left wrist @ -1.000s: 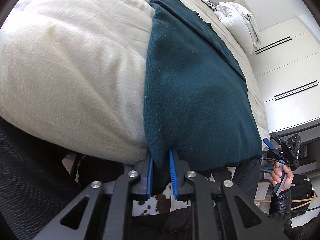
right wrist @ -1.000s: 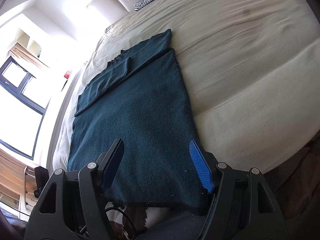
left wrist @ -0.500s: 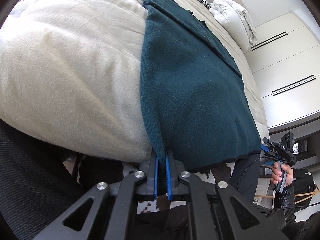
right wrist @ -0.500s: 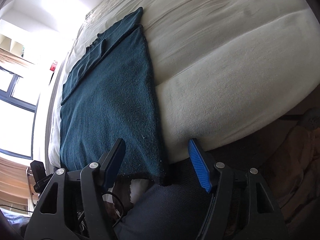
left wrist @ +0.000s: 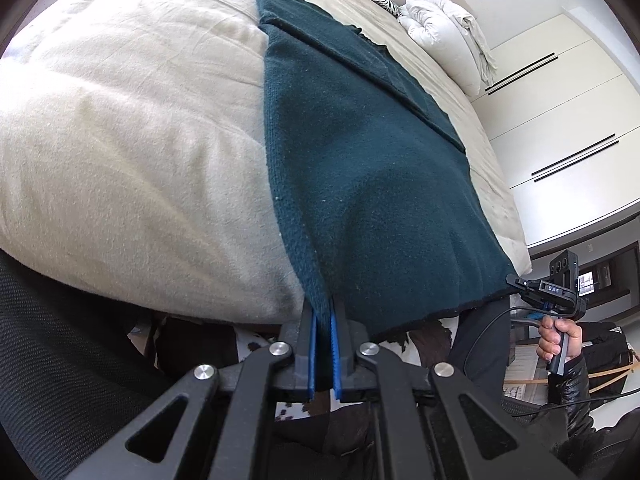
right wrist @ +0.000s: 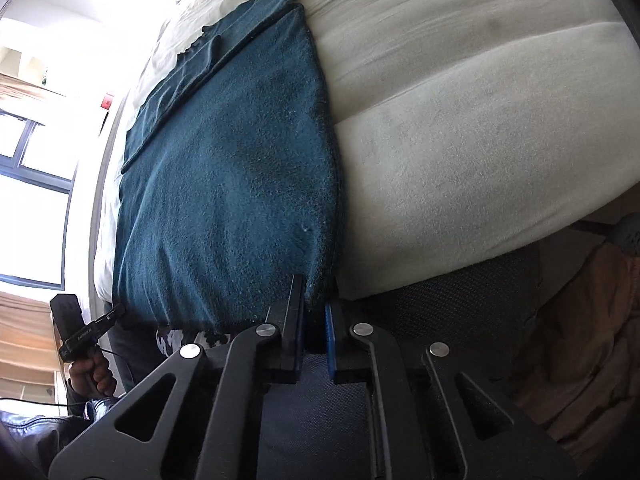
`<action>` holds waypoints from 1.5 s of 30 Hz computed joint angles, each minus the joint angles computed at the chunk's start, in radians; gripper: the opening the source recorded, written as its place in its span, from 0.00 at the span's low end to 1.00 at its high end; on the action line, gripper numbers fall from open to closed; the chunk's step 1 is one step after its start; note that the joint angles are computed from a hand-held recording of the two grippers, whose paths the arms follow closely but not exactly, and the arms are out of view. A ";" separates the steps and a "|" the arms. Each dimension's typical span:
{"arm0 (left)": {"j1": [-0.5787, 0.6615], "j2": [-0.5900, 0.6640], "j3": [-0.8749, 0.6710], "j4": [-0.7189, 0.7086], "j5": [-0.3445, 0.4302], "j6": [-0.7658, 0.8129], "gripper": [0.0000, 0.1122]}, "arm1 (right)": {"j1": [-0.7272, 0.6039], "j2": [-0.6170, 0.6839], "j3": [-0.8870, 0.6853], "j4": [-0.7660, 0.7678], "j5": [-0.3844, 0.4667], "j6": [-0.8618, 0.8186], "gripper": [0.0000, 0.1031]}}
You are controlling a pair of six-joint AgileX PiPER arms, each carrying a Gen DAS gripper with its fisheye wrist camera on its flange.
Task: Fold small clothes
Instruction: 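Lift the hem with both grippers and fold it toward the collar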
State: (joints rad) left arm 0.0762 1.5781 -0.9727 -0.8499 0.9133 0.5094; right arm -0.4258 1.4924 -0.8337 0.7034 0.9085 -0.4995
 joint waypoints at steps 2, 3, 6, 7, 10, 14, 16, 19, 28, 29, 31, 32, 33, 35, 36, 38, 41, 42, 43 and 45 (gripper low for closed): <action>0.031 -0.004 -0.005 -0.048 0.029 0.031 0.06 | -0.004 -0.017 -0.010 0.052 0.023 -0.037 0.06; 0.055 -0.002 -0.008 -0.089 0.052 0.050 0.06 | -0.003 -0.024 -0.019 0.076 0.033 -0.048 0.06; 0.127 0.009 -0.025 -0.217 0.124 0.108 0.06 | -0.013 -0.028 -0.050 0.180 0.066 -0.094 0.06; 0.140 0.012 -0.039 -0.241 0.140 0.112 0.06 | -0.011 -0.029 -0.062 0.212 0.070 -0.102 0.06; 0.172 0.025 -0.083 -0.325 0.184 0.134 0.06 | -0.006 -0.017 -0.113 0.312 0.079 -0.126 0.06; 0.192 0.056 -0.149 -0.409 0.208 0.131 0.06 | 0.004 0.017 -0.182 0.434 0.058 -0.141 0.06; 0.194 0.074 -0.179 -0.445 0.210 0.122 0.06 | 0.026 0.042 -0.231 0.466 0.031 -0.129 0.06; 0.201 0.110 -0.225 -0.497 0.205 0.099 0.06 | 0.039 0.082 -0.300 0.520 0.005 -0.136 0.06; 0.209 0.237 -0.402 -0.594 0.169 0.014 0.06 | 0.067 0.239 -0.521 0.600 -0.106 -0.102 0.06; 0.207 0.252 -0.426 -0.594 0.161 0.003 0.06 | 0.073 0.258 -0.551 0.587 -0.122 -0.088 0.06; 0.198 0.289 -0.481 -0.595 0.145 -0.017 0.06 | 0.090 0.296 -0.612 0.553 -0.155 -0.053 0.06; 0.194 0.308 -0.508 -0.598 0.137 -0.026 0.06 | 0.096 0.315 -0.639 0.540 -0.166 -0.040 0.06; 0.189 0.330 -0.539 -0.598 0.129 -0.040 0.06 | 0.103 0.339 -0.673 0.522 -0.177 -0.020 0.06; 0.177 0.380 -0.613 -0.592 0.111 -0.069 0.06 | 0.115 0.386 -0.737 0.496 -0.194 0.009 0.06; 0.171 0.405 -0.653 -0.587 0.102 -0.084 0.06 | 0.124 0.411 -0.776 0.471 -0.203 0.038 0.06; 0.159 0.457 -0.733 -0.571 0.085 -0.122 0.06 | 0.142 0.469 -0.868 0.406 -0.217 0.103 0.06; 0.142 0.554 -0.884 -0.534 0.068 -0.198 0.06 | 0.171 0.562 -1.019 0.299 -0.223 0.213 0.06; 0.137 0.589 -0.938 -0.521 0.065 -0.226 0.06 | 0.179 0.598 -1.077 0.259 -0.218 0.256 0.06; 0.132 0.624 -0.996 -0.501 0.064 -0.260 0.06 | 0.184 0.638 -1.142 0.224 -0.209 0.296 0.06; 0.120 0.700 -1.132 -0.442 0.064 -0.338 0.06 | 0.192 0.715 -1.259 0.158 -0.190 0.376 0.06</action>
